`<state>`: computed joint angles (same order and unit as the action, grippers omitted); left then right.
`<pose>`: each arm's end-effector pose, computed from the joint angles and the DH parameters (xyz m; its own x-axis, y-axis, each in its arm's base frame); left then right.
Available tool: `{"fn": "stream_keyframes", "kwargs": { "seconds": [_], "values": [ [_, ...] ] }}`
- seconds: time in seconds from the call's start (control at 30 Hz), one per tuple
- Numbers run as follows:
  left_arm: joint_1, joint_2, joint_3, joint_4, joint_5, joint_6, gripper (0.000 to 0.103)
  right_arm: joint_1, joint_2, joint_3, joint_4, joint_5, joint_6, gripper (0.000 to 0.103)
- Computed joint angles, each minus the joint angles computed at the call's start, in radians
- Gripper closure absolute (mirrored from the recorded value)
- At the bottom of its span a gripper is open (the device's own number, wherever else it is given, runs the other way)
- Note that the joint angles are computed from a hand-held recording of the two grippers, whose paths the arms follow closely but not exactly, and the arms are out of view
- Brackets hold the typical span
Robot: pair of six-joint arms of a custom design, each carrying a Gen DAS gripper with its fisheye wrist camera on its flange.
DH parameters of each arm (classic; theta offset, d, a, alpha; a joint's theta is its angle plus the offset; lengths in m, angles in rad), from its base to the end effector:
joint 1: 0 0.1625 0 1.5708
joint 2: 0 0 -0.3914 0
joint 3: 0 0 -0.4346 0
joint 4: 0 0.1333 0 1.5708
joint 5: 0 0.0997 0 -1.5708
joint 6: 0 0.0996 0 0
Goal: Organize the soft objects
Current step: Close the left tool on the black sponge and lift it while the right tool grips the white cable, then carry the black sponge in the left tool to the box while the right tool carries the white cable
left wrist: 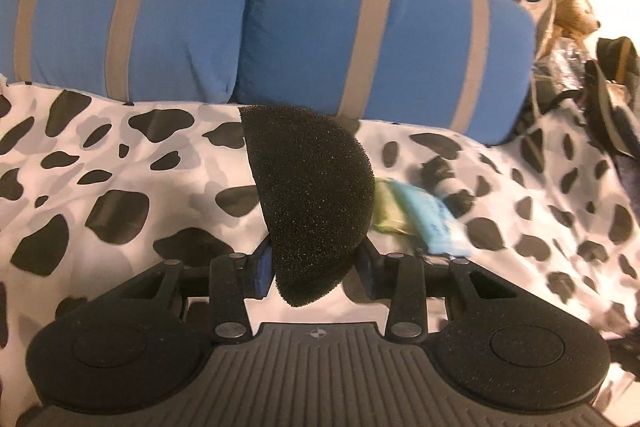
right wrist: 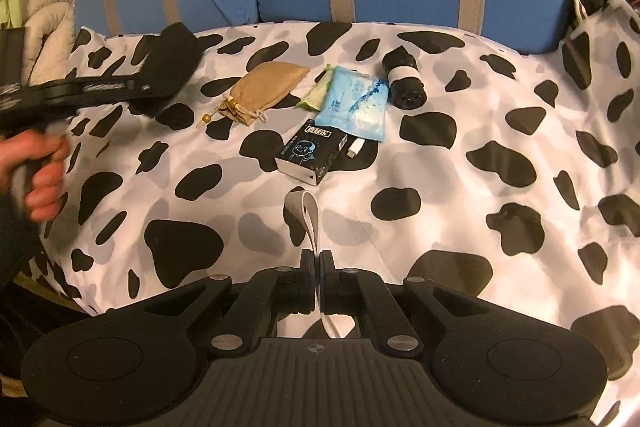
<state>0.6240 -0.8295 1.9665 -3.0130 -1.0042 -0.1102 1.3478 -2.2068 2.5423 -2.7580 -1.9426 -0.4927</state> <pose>-0.3513 -0.4830 0.0067 -0.7052 0.5256 -0.4758 0.7007 0.6188 -0.3550 0.0254 -0.3271 0.3482 -0.8162 0.1126 0.5667 -0.2728 0.7895 -0.5497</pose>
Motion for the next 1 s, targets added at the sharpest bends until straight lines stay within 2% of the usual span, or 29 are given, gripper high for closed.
{"fn": "stream_keyframes", "kwargs": {
  "seconds": [0.17, 0.33, 0.5, 1.0],
  "values": [
    [-0.046, -0.071, 0.081, 0.027, -0.013, -0.043, 0.063, 0.006, -0.021, 0.010, 0.018, 0.008, 0.025, 0.099],
    [-0.086, -0.133, 0.154, 0.069, 0.013, -0.100, 0.063, 0.028, -0.023, 0.020, 0.020, 0.014, 0.027, 0.099],
    [-0.112, -0.195, 0.215, 0.078, -0.002, -0.118, 0.063, 0.049, -0.023, 0.039, 0.009, -0.018, 0.027, 0.099],
    [-0.185, -0.348, 0.357, 0.156, -0.062, -0.159, 0.063, 0.069, -0.183, 0.126, 0.097, -0.019, 0.108, 0.099]
  ]
}}
